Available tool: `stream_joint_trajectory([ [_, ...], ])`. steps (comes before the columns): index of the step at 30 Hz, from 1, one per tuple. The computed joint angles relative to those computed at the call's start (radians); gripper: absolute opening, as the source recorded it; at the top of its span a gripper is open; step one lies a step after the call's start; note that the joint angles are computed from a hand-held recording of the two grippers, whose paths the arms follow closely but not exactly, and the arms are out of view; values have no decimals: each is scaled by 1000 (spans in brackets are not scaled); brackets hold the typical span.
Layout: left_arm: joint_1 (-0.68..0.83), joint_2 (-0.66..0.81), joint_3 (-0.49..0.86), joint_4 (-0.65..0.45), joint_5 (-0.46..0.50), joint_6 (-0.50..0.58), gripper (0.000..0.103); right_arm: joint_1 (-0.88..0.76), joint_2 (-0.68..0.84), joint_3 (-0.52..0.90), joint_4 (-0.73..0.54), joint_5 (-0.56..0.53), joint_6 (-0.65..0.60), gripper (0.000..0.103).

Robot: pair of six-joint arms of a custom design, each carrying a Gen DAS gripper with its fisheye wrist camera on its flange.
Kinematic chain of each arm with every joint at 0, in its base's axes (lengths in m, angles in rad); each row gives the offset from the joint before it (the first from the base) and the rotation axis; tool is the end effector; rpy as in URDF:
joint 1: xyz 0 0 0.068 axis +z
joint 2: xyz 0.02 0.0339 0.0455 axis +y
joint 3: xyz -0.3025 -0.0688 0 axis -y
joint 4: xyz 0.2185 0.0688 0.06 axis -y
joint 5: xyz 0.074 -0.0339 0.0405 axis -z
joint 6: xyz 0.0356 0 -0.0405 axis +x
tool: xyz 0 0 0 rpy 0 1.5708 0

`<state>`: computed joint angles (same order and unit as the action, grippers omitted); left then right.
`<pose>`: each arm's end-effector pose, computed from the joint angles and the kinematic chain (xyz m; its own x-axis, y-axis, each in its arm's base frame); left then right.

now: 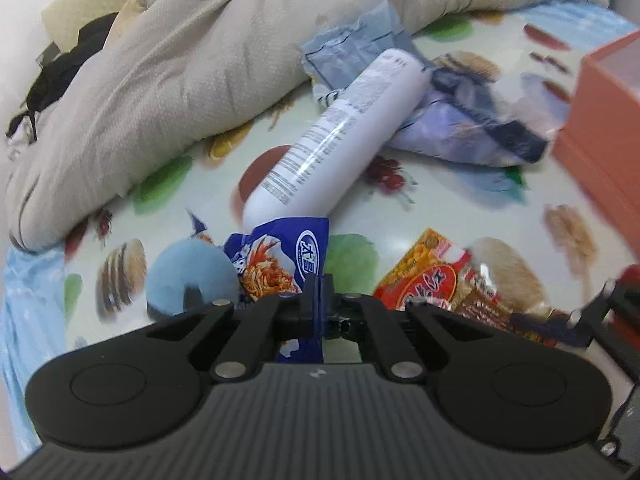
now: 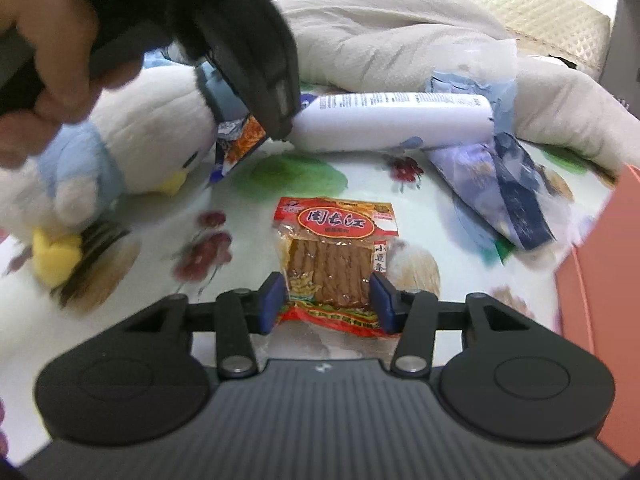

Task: Organize snacks
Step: 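Grasp the blue snack bag with the left tool while the right tool lowers toward the orange packet, then lift the blue bag with the left tool while the right tool hovers over the orange dried-meat packet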

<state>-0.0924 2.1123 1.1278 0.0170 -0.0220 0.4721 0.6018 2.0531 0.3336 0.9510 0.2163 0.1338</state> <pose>0.4073 -0.0370 0.1337 -0.6940 0.5209 -0.4971 0.4440 0.8531 0.2741 0.2232 0.1440 0.0809 -0.6246 -0.2709 -0.7324 -0.3455 0.9370 -0.0519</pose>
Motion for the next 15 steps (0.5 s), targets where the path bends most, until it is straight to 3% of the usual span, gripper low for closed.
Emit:
stream_joint_trajectory([
  [1, -1, -25, -25, -1, 9, -8, 1, 35, -8, -22, -1, 42, 23, 4],
  [4, -6, -104, -99, -7, 31, -22, 1, 108, -38, -76, -1, 129, 62, 5],
  [9, -8, -257, -264, 7, 72, -36, 1, 167, -35, -178, 137, 206, 83, 7],
  [13, 31, -372, -376, 1, 143, -53, 1, 113, -26, -217, 203, 253, 123, 8],
  [14, 47, -397, -400, -3, 166, -55, 1, 83, -24, -217, 212, 249, 124, 10],
  [15, 66, -419, -422, -5, 191, -54, 1, 45, -18, -212, 223, 238, 122, 20],
])
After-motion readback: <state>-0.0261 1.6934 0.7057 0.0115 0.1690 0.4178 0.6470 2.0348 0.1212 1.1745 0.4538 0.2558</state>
